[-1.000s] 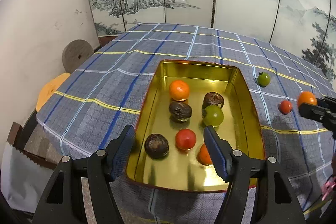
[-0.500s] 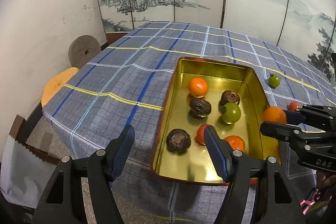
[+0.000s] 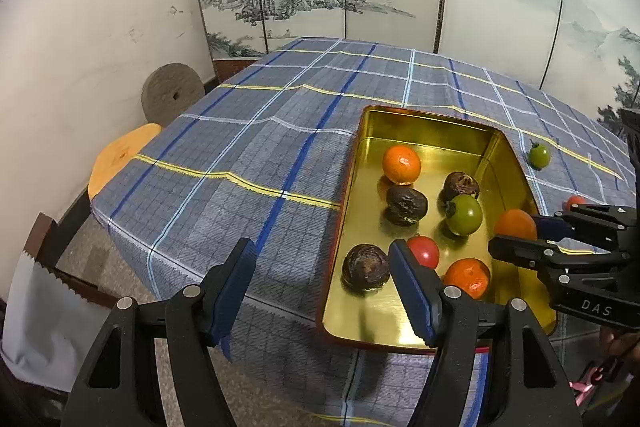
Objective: Organize fruits
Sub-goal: 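Carry the mandarin over the gold tray with the right gripper, then lower the mandarin into the tray and open the right gripper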
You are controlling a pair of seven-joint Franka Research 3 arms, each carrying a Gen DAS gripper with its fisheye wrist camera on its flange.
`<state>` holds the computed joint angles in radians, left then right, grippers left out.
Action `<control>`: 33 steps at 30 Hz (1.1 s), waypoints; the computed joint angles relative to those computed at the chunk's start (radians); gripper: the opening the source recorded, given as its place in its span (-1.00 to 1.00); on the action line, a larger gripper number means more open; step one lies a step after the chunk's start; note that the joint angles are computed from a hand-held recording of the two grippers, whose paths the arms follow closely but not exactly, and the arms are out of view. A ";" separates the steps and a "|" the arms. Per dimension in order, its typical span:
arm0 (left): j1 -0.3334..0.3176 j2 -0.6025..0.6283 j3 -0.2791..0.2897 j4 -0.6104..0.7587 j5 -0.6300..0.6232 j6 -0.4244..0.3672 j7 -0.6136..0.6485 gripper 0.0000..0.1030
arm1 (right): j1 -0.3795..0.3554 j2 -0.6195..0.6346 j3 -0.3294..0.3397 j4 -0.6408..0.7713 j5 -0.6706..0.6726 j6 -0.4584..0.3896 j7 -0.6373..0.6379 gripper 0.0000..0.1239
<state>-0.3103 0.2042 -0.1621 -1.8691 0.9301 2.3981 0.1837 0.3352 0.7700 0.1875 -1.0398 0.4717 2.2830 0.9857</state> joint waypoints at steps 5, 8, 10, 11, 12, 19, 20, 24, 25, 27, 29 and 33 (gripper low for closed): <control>0.000 0.003 0.001 0.000 -0.001 -0.006 0.002 0.36 | 0.013 0.018 -0.009 0.026 -0.020 -0.011 0.015 -0.49; -0.001 0.003 0.001 -0.001 0.002 -0.010 0.000 0.39 | 0.017 0.022 -0.011 0.030 -0.028 -0.009 0.019 -0.47; -0.001 0.004 0.001 0.000 0.004 -0.012 0.000 0.39 | 0.018 0.025 -0.010 0.035 -0.031 -0.011 0.021 -0.47; -0.001 0.004 0.001 0.000 0.004 -0.012 0.000 0.39 | 0.018 0.025 -0.010 0.033 -0.032 -0.008 0.021 -0.47; -0.002 0.005 0.001 0.001 0.002 -0.014 0.002 0.39 | 0.018 0.024 -0.010 0.032 -0.032 -0.007 0.022 -0.47; -0.001 0.007 0.000 -0.004 -0.003 -0.014 0.011 0.39 | 0.020 0.029 -0.008 0.043 -0.035 -0.013 0.026 -0.47; 0.000 0.008 0.000 -0.004 -0.005 -0.014 0.015 0.39 | 0.020 0.029 -0.007 0.043 -0.034 -0.013 0.026 -0.47; -0.001 0.010 0.001 -0.003 -0.007 -0.014 0.018 0.39 | 0.021 0.030 -0.005 0.043 -0.032 -0.013 0.024 -0.46; -0.001 0.009 0.001 -0.004 -0.009 -0.012 0.019 0.39 | 0.021 0.030 -0.006 0.043 -0.032 -0.013 0.025 -0.46; -0.002 0.011 0.002 -0.003 -0.008 -0.013 0.019 0.39 | 0.021 0.031 -0.005 0.045 -0.031 -0.015 0.026 -0.46; -0.003 0.013 0.002 -0.001 -0.005 -0.014 0.017 0.39 | 0.021 0.033 -0.005 0.048 -0.029 -0.017 0.030 -0.45; -0.002 0.019 0.001 0.003 -0.017 -0.014 0.027 0.39 | 0.010 0.038 0.007 0.057 -0.007 -0.012 0.031 -0.21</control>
